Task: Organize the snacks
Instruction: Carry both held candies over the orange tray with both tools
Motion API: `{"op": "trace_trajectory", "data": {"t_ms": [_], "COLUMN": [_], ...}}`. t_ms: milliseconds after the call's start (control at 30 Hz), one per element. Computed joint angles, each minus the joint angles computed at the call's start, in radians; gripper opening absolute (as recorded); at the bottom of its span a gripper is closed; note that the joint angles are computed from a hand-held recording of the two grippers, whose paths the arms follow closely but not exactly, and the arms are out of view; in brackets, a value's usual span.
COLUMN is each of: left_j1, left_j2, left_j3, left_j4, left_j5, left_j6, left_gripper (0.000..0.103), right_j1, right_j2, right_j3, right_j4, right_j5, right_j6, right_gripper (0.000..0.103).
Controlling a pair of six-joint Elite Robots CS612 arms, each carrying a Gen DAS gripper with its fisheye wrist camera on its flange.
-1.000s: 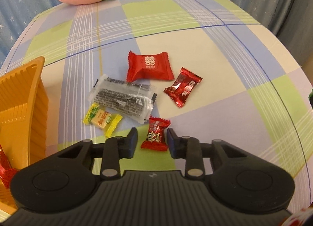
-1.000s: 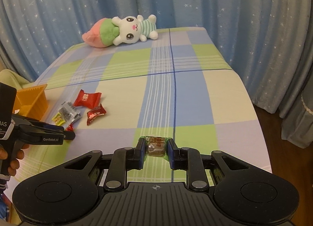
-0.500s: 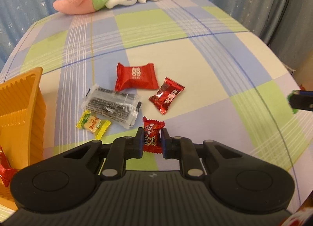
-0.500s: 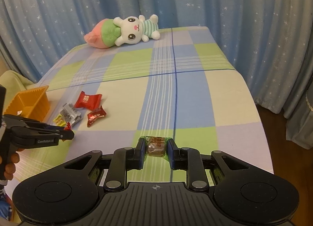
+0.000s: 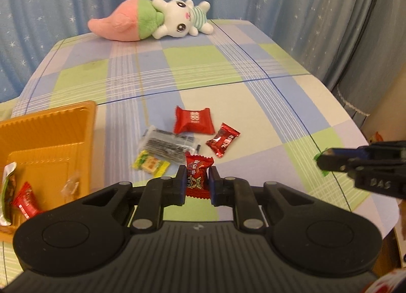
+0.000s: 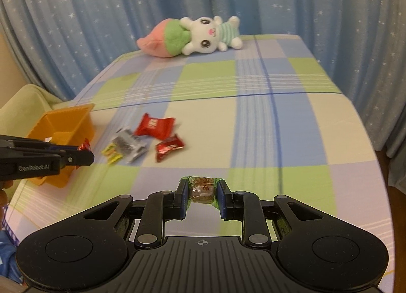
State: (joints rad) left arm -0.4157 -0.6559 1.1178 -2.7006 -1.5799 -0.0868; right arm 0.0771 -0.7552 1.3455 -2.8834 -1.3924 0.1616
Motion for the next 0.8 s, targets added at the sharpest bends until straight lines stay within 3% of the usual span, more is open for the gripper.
{"op": "trace_trajectory", "data": {"t_ms": [400, 800], "left_j1": [0.064, 0.146], "left_j2": [-0.06, -0.071], "left_j3": [0.072, 0.08], "left_j4": [-0.053, -0.066], "left_j5": [-0.011, -0.001], "left_j6": [0.007, 0.019], "left_gripper": [0.016, 0.016], "right_j1": [0.067, 0.138], "right_j2": [0.049, 0.153], "right_j3": [-0.112, -0.31], "right_j4": [0.024, 0.082], "right_j5": [0.032, 0.063], "right_j6": [0.024, 0.034], "right_gripper": [0.024, 0.024]}}
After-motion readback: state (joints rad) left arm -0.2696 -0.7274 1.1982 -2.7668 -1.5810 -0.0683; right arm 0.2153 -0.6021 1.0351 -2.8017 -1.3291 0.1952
